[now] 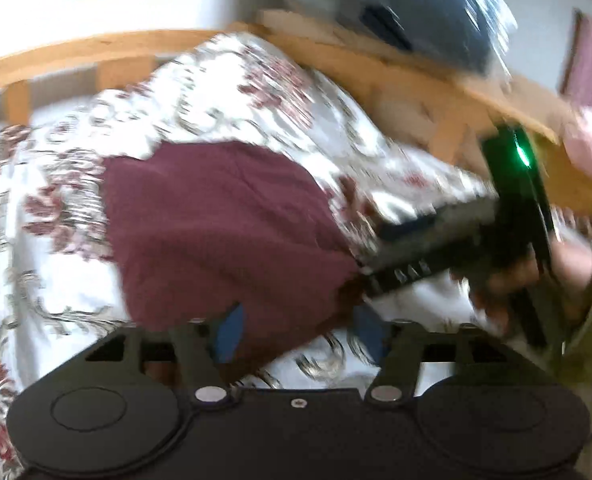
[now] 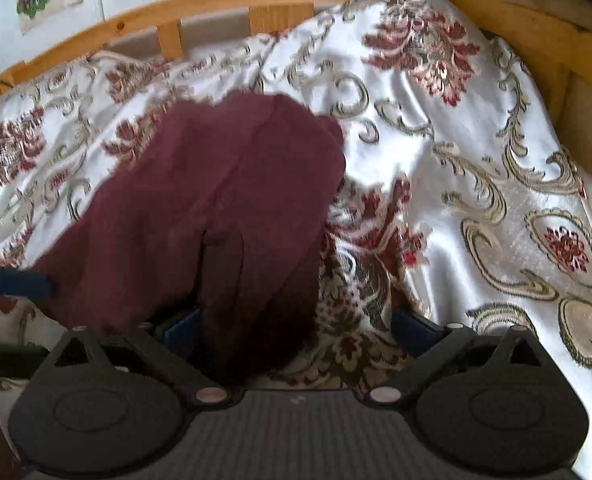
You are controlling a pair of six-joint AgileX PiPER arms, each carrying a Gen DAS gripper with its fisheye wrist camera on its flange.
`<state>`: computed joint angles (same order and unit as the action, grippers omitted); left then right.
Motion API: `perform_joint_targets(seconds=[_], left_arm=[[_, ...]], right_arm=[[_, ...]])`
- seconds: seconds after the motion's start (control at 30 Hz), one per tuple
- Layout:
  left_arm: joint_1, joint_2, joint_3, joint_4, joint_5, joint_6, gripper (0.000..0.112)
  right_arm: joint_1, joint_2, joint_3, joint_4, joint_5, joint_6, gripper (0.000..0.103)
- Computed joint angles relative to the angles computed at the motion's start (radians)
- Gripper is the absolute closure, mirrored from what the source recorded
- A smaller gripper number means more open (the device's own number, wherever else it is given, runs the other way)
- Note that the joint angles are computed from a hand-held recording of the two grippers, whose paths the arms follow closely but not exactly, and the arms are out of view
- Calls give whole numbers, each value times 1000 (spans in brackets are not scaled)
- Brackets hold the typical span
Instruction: Fold small clothes
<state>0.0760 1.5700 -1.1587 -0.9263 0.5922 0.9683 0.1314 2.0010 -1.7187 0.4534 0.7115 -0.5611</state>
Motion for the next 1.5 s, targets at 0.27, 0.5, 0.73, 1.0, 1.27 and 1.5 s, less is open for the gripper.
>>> perform_joint_targets(seconds=[0.27, 0.5, 0.73, 1.0, 1.27, 1.5], left_arm=[[62, 26, -44, 79, -106, -250, 14], [109, 183, -166, 94, -11, -434, 12], [79, 230, -163, 148, 18, -465, 11], [91, 220, -142, 122, 27, -439, 10], [71, 228, -147, 155, 15, -490, 10], [65, 224, -137, 164, 6, -487, 10]], right_arm=[[-86, -8, 43, 411, -81, -230, 1], [-96, 23, 55, 733, -175, -414, 11], [-21, 144, -92, 564, -256, -211, 56], [28, 160, -86, 521, -384, -239, 95], [43, 243, -228, 352, -371, -83, 95], [4, 273, -281, 374, -263, 4, 81]])
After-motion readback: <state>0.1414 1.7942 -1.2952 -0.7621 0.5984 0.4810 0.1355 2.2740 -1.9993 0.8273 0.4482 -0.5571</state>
